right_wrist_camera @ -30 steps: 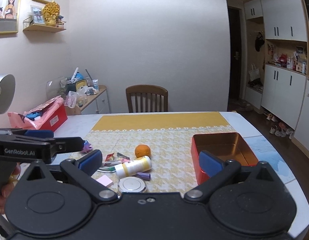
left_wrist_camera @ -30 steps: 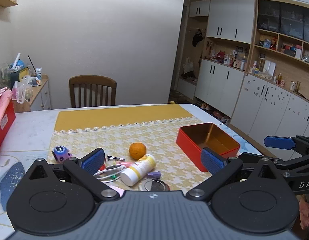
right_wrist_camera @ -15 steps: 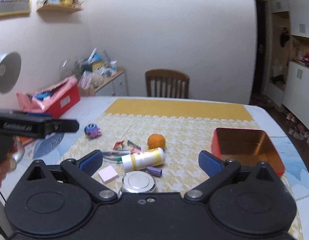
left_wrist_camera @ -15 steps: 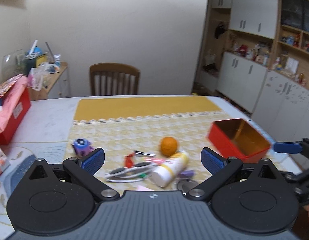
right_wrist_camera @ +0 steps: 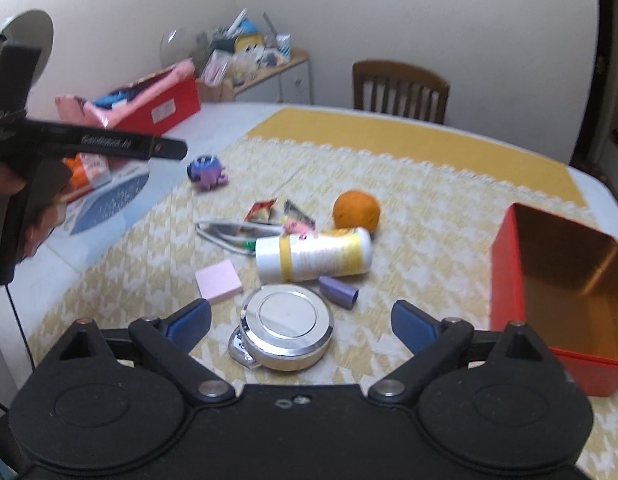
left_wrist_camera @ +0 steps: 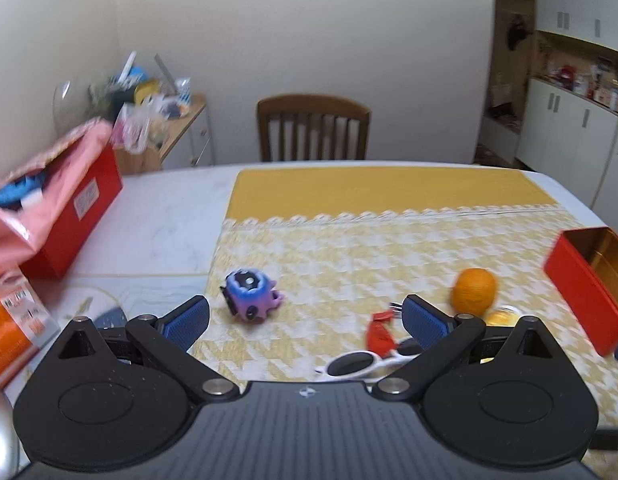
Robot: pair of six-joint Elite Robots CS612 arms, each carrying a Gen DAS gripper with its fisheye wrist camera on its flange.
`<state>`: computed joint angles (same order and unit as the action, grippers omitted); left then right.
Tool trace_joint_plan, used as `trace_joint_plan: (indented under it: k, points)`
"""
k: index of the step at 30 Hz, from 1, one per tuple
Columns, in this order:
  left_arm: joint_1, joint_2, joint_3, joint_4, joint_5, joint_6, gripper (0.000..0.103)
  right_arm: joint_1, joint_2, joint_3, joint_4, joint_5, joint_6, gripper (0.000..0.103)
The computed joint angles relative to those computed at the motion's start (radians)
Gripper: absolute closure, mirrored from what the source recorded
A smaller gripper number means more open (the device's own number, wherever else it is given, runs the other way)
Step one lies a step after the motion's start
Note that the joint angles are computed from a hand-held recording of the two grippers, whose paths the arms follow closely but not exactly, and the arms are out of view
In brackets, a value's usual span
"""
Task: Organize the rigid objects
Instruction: 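Grasp the blue-purple toy with the left tool while the right tool grasps the silver compact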
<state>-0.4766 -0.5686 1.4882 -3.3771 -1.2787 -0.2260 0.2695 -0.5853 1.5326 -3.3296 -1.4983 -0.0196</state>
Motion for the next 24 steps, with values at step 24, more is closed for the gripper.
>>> trace_joint_plan:
  k: [24]
  points:
    - [0.037, 0.152, -0.292, 0.356, 0.122, -0.126, 0.019, -0.037, 0.074, -0.162, 0.326, 0.180, -0.004, 0.021]
